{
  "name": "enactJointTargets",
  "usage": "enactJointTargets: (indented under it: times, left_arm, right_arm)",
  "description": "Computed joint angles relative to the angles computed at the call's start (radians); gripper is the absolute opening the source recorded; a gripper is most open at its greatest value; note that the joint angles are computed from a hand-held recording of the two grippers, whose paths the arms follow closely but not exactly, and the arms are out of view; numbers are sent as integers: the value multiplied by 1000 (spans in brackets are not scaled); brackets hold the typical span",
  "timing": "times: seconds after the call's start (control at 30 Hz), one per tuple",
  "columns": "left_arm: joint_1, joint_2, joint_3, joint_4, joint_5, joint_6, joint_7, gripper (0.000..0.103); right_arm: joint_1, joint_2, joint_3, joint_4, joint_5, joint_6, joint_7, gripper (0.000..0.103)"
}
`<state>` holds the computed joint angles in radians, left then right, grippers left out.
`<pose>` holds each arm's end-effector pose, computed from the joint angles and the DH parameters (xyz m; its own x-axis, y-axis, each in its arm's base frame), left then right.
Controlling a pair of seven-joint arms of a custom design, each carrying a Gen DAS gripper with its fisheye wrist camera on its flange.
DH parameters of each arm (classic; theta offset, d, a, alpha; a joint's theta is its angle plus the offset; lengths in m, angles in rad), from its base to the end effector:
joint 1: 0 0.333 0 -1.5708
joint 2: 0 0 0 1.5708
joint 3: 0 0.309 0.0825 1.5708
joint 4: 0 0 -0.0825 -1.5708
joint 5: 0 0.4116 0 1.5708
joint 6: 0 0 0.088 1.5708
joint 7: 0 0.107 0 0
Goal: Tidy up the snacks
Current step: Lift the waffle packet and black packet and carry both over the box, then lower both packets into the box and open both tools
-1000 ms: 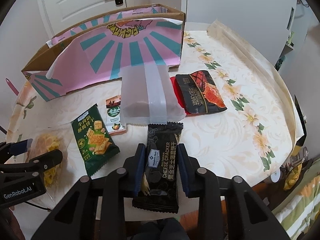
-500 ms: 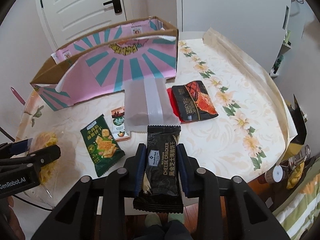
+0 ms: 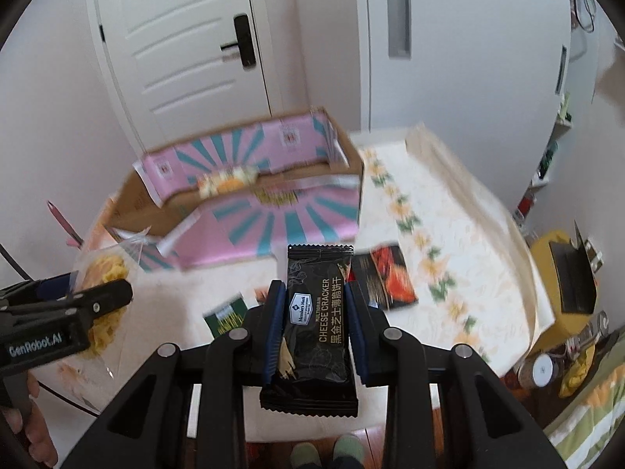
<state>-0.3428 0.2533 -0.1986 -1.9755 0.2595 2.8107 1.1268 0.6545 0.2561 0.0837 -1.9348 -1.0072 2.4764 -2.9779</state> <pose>0.5666 -0.3474 0.3864 -0.3172 -0.9440 0.0912 -0.8036 0.2164 -0.5544 0.4840 0.4408 0.3605 -0.2251 -0.9683 -0.1085 -0.7047 0.2386 -0.6682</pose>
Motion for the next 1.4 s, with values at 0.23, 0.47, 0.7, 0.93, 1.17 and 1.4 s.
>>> enactJointTargets:
  times: [0.23, 0.47, 0.7, 0.93, 1.17, 1.4]
  left_arm:
    - [8, 43, 20, 133, 6, -8, 7, 77]
    - [-31, 157, 70, 314, 58, -54, -75, 77]
    - [-52, 327, 83, 568, 30, -171, -121, 77]
    - [-80, 516, 101, 849, 12, -343, -153, 77]
    - [-100, 681, 126, 1092, 13, -496, -178, 77]
    - [-111, 782, 148, 1241, 22, -564, -140, 83]
  right_arm:
    - [-30, -4, -16, 62, -31, 65, -45, 28]
    - [-70, 71, -57, 184, 0, 183, -183, 28]
    - [-136, 206, -71, 346, 204, 312, -491, 28]
    - [-250, 353, 30, 501, 486, 341, -870, 28]
    - [-332, 511, 137, 677, 709, 257, -1168, 28]
    - [-307, 568, 105, 743, 827, 211, -1252, 28]
